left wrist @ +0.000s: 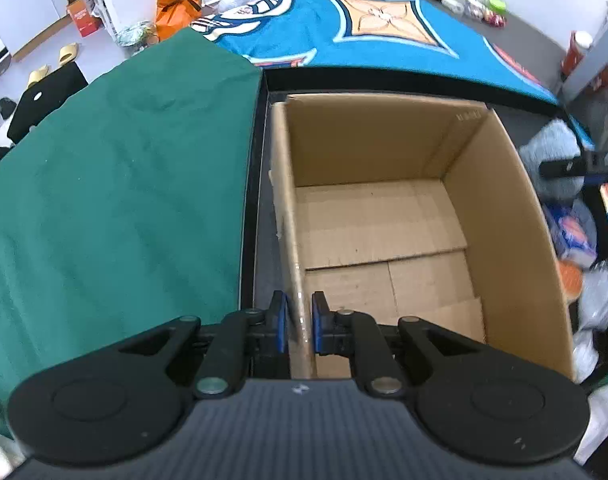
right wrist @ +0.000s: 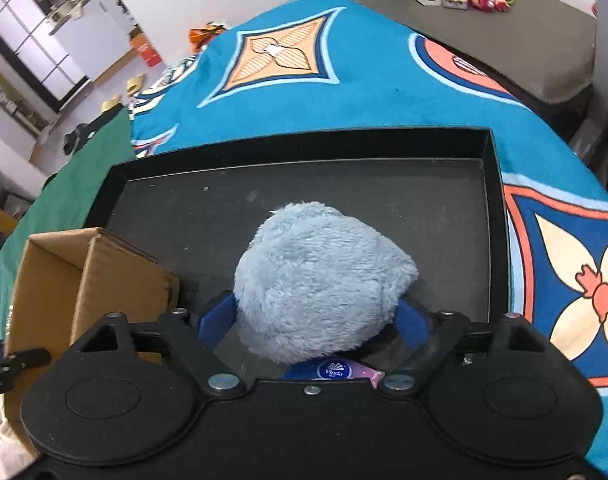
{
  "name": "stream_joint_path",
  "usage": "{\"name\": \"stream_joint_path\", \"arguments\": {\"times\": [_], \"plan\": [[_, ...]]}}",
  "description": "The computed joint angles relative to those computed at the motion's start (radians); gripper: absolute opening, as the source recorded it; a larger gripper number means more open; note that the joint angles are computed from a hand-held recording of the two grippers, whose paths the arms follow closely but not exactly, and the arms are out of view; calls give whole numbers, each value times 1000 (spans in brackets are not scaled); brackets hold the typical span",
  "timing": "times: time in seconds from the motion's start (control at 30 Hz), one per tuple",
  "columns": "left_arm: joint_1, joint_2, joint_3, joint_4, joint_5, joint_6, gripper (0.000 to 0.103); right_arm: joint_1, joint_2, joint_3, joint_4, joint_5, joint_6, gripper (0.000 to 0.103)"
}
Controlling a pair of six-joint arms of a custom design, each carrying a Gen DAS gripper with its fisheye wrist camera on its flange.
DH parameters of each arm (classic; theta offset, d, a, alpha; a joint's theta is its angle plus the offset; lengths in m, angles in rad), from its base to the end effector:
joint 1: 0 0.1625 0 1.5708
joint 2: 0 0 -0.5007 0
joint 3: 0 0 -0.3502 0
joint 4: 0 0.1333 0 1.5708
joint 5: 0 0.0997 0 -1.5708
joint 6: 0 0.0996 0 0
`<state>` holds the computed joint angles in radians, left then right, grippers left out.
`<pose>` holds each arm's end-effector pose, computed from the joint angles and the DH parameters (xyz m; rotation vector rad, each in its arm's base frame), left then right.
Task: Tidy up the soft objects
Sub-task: 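Carry the plush ball with the right tool and drop it into the box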
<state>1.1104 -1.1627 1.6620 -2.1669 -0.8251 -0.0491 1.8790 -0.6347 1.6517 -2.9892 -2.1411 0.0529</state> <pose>-0.0922 -0.6379 0.3912 0.4493 2.3786 -0.3520 0.2917 -0.6542 0.1233 0.1757 -2.5765 0.6516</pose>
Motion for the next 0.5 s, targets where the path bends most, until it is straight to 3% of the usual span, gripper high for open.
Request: {"name": "stream_joint_path", "arguments": {"times": [0.23, 0.5], "plan": [[22, -21, 37, -93, -43, 20, 12, 17, 6, -2, -12, -45, -4, 62], [43, -39, 51, -140, -93, 8, 12, 75, 5, -17, 11, -104, 5, 60]]}}
